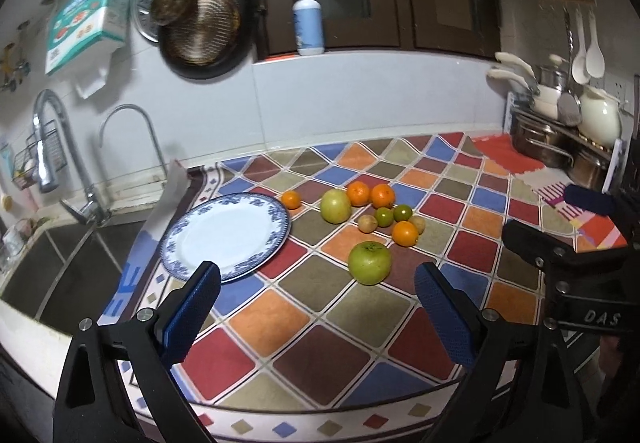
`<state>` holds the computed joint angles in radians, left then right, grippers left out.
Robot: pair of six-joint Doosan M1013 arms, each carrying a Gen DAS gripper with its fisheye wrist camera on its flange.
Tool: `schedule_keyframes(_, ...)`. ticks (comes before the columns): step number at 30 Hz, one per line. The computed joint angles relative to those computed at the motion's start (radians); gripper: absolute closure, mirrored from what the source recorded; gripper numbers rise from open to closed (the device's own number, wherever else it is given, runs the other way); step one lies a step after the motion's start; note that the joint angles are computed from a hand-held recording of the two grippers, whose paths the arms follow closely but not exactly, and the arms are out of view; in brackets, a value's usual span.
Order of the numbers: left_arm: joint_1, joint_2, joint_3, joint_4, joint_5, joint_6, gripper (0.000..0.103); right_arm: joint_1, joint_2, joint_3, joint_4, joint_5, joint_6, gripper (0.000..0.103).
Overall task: Organize fruits
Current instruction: 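Grasp the green apple with the left tool while the right tool grasps an orange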
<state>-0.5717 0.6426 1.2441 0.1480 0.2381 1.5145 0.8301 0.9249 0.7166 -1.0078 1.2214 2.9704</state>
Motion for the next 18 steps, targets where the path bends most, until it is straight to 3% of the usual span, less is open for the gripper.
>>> schedule_keyframes(6, 0.001, 0.063, -0.083, -0.207, 0.053, 0.265, 0.012, -0.036, 0.01, -0.005, 0.048, -0.055, -0.095, 0.006)
schedule_keyframes(12, 0.005, 0.131, -0.177, -0.287, 0.145, 0.396, 0.025, -0.072, 0.041, -0.037, 0.113, -0.109, -0.228, 0.019)
schedule_keyframes(18, 0.01, 0.19, -0.262, -0.361, 0.233, 0.506, 0.031, -0.102, 0.096, -0.111, 0.193, -0.13, -0.439, 0.032)
